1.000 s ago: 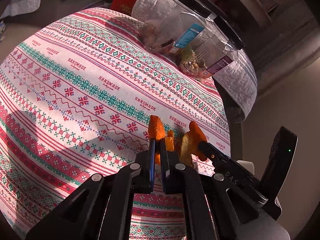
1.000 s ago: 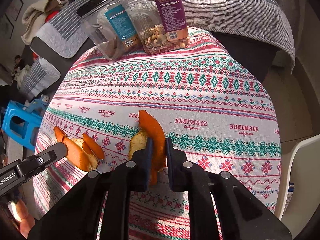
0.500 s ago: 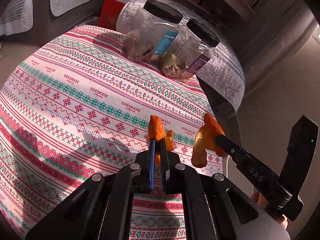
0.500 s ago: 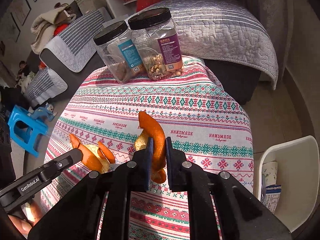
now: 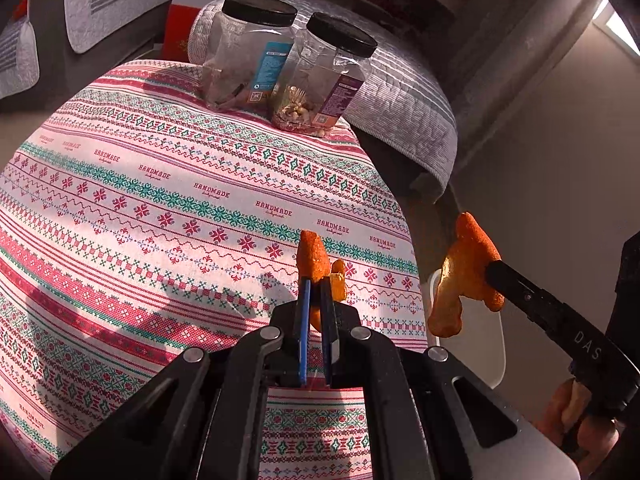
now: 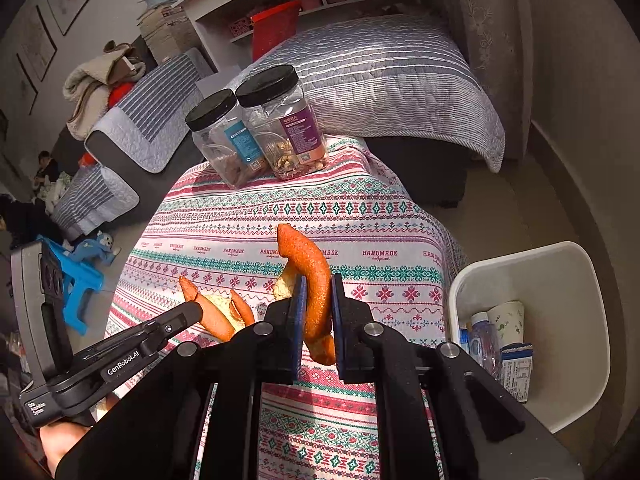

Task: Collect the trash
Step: 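Grasp an orange peel with the left gripper while the right gripper grasps another peel, then carry both orange peels over the bin and open both grippers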

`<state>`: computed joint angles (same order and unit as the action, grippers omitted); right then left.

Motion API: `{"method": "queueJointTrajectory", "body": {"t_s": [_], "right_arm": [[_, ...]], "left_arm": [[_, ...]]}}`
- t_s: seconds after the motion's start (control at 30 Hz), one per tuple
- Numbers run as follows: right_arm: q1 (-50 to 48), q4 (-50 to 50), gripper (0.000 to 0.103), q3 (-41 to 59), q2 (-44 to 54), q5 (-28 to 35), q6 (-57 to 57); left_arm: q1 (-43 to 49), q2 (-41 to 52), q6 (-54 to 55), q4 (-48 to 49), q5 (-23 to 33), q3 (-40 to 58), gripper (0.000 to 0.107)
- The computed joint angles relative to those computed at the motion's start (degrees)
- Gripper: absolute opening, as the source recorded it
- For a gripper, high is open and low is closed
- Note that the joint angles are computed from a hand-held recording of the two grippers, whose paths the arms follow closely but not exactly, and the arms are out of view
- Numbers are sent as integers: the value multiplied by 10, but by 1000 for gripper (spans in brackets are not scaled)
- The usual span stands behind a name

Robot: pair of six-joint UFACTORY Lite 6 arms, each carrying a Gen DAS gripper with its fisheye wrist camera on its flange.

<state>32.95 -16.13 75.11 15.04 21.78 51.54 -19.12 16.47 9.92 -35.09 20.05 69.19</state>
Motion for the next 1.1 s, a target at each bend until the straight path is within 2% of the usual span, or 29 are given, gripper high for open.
{"method": "queueJointTrajectory", "body": {"t_s": [0.23, 0.37, 0.5, 0.63, 0.73, 0.83, 0.97, 1.0, 1.03, 1.07, 1.1], "right_arm": [[-24, -9, 12, -111, -120, -6, 22], [-58, 50, 12, -163, -163, -10, -19], [-98, 77, 12, -212, -229, -4, -55], [-153, 57, 12, -256, -270, 34, -46], [-215, 105, 12, -286, -303, 43, -97], [-234, 51, 12, -296, -317, 64, -58], [-258, 91, 16, -312, -315, 52, -93], [-260, 87, 19, -312, -316, 55, -87], [-260, 73, 28, -312, -317, 58, -72], [-258, 51, 53, -313, -320, 63, -45], [-255, 26, 59, -315, -327, 66, -13]], "left_arm": [[-67, -1, -46, 22, -16, 3, 5], [-114, 19, -106, 66, -22, 24, 5], [-163, 46, -110, 38, -23, 50, 5], [-225, 96, -158, 56, -27, 110, 5], [-269, 149, -205, 82, -28, 173, 5], [-303, 214, -260, 120, -18, 250, 5], [-327, 304, -275, 147, 4, 359, 6], [-331, 325, -285, 162, 15, 388, 6], [-331, 344, -272, 153, 28, 412, 7], [-328, 355, -249, 130, 39, 426, 12], [-326, 355, -244, 124, 40, 425, 20]]}}
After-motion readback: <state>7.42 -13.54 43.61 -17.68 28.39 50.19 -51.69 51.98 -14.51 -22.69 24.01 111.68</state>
